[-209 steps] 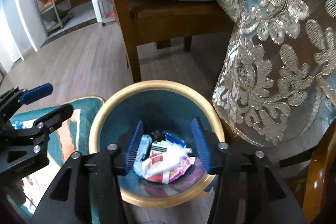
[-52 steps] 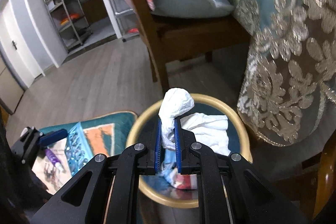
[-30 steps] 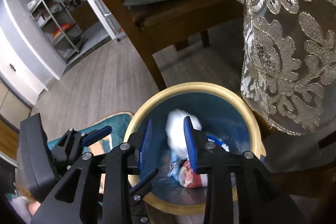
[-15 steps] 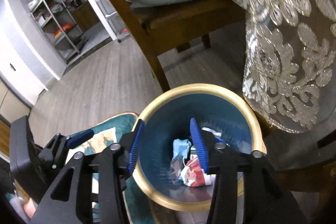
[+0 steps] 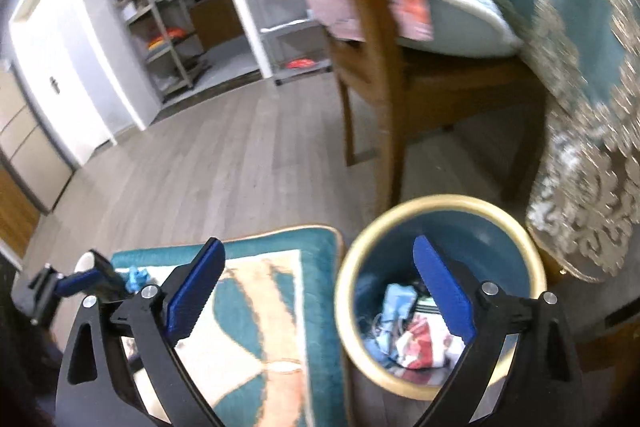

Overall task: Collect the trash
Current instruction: 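Move both open tools back over the cushion toward the spray bottle, then grasp the purple spray bottle with the right tool and lift it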

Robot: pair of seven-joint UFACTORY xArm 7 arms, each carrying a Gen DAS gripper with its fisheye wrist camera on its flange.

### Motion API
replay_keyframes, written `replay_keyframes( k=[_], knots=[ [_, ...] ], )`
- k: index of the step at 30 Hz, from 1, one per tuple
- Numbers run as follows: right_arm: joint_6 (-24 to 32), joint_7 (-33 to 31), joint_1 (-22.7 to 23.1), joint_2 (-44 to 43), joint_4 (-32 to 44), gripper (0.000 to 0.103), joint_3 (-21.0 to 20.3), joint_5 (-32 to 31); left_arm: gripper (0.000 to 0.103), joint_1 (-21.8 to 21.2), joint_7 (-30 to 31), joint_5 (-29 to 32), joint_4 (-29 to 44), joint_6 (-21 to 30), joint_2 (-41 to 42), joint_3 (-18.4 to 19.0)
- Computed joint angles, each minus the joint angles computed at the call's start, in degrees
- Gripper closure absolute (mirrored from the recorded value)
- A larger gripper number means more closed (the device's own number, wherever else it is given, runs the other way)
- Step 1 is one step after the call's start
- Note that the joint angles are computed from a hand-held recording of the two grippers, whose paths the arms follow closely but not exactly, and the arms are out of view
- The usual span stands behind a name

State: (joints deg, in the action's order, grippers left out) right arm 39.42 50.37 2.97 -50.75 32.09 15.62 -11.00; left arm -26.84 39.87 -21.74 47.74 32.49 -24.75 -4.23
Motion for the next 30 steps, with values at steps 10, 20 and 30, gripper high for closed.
replay_keyframes(
  k=[10,20,30],
  knots=[
    [-4.25,3.17,2.01,14.89,9.19,0.008,5.65,-2.83,0.006,7.45,3.04,1.98,-6.72,1.62,-8.06,7.89],
    [-4.81,1.79,9.12,29.73,16.61,0.007,6.47,-9.10,0.006,14.20,5.30,1.14,-5.64,2.64,-3.98,11.62],
    [-9.79,-7.09,17.64,44.65,22.04,0.008,1.23,-8.90,0.006,18.11,7.76,1.20,-5.00,4.12,-0.50,11.69]
  ],
)
